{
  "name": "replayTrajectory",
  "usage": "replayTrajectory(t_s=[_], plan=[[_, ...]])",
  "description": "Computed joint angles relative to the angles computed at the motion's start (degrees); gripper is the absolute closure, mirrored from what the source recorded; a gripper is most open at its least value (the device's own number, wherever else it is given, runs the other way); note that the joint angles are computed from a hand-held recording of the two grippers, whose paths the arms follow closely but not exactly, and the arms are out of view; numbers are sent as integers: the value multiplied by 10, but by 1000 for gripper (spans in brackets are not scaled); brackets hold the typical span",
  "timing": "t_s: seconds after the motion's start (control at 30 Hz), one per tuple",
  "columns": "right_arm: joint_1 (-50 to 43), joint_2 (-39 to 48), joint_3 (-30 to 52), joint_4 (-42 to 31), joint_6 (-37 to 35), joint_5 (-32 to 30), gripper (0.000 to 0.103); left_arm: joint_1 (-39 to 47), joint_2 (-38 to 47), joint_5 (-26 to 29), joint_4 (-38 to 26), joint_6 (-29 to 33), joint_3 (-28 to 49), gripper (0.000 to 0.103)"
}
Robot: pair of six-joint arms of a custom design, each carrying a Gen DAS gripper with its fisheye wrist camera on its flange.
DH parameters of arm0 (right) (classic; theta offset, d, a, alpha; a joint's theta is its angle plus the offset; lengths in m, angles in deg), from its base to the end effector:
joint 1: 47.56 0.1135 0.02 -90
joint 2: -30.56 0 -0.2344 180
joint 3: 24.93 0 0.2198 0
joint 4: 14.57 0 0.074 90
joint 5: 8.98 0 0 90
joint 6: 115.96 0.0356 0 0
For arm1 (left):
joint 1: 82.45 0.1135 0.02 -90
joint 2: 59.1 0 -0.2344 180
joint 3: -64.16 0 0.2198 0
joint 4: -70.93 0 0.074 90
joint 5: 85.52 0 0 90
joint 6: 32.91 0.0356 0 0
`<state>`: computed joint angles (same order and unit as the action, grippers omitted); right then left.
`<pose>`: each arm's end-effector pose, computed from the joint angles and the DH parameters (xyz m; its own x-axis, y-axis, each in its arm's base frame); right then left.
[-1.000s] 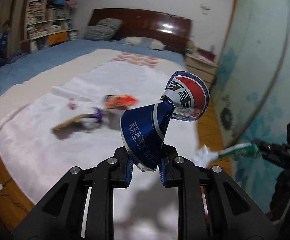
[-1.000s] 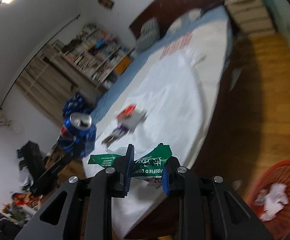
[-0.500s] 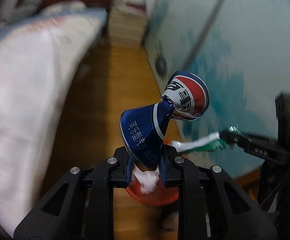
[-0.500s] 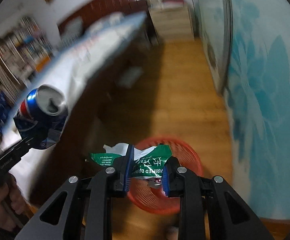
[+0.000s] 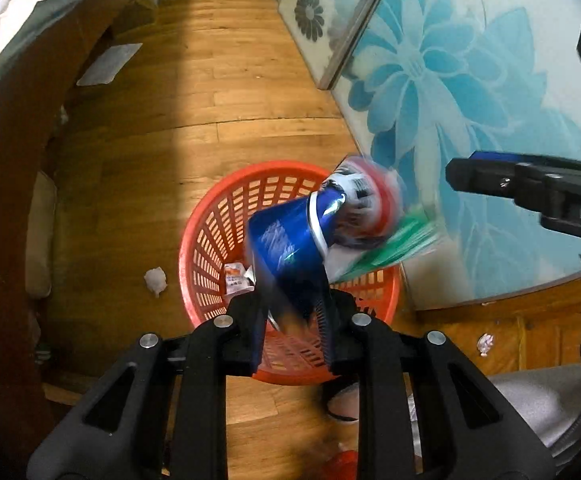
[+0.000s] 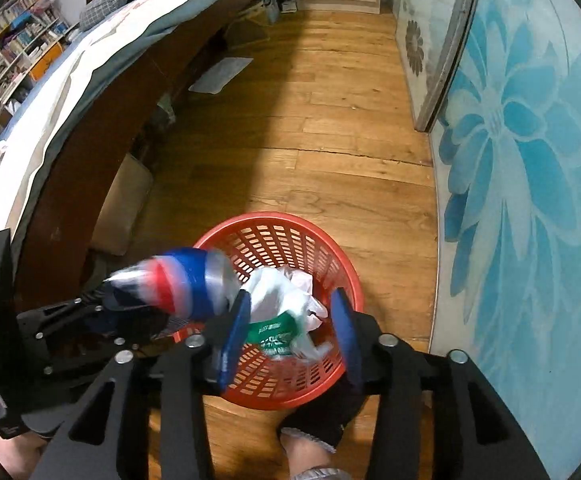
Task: Collect trash
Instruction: 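Carry the Pepsi can and green wrapper over the red basket while opening both grippers, then bring both tools back toward the remaining trash on the bed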
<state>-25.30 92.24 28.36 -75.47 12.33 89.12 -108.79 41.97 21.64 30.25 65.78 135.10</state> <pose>0.1545 0.0578 0.1856 -0.8833 0.3013 -0.3592 0.2782 0.9535 0.1157 0.2558 -0.1384 0.1312 -0.7595 0.5371 -0.3670 0.6329 0.7406 -0.2258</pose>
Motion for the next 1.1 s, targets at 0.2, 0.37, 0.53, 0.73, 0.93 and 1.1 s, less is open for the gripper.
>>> replayTrajectory(t_s=[0.2, 0.37, 0.53, 0.73, 0.93, 1.1], plan=[[-1, -48, 6, -24, 12, 21, 44, 12, -52, 16, -22, -3, -23, 34], [20, -93, 14, -17, 42, 13, 44, 73, -133, 56, -58, 19, -33, 34], [117, -81, 54, 19, 103, 55, 44, 199, -237, 102, -154, 72, 1, 34], [259, 12, 169, 28, 184, 170, 43, 470, -325, 216, -287, 210, 96, 25], [404, 185, 393, -35, 198, 326, 15, 732, -214, 348, -437, 348, 297, 18], [471, 330, 550, 20, 137, 376, 10, 807, -149, 352, -339, 363, 290, 18]])
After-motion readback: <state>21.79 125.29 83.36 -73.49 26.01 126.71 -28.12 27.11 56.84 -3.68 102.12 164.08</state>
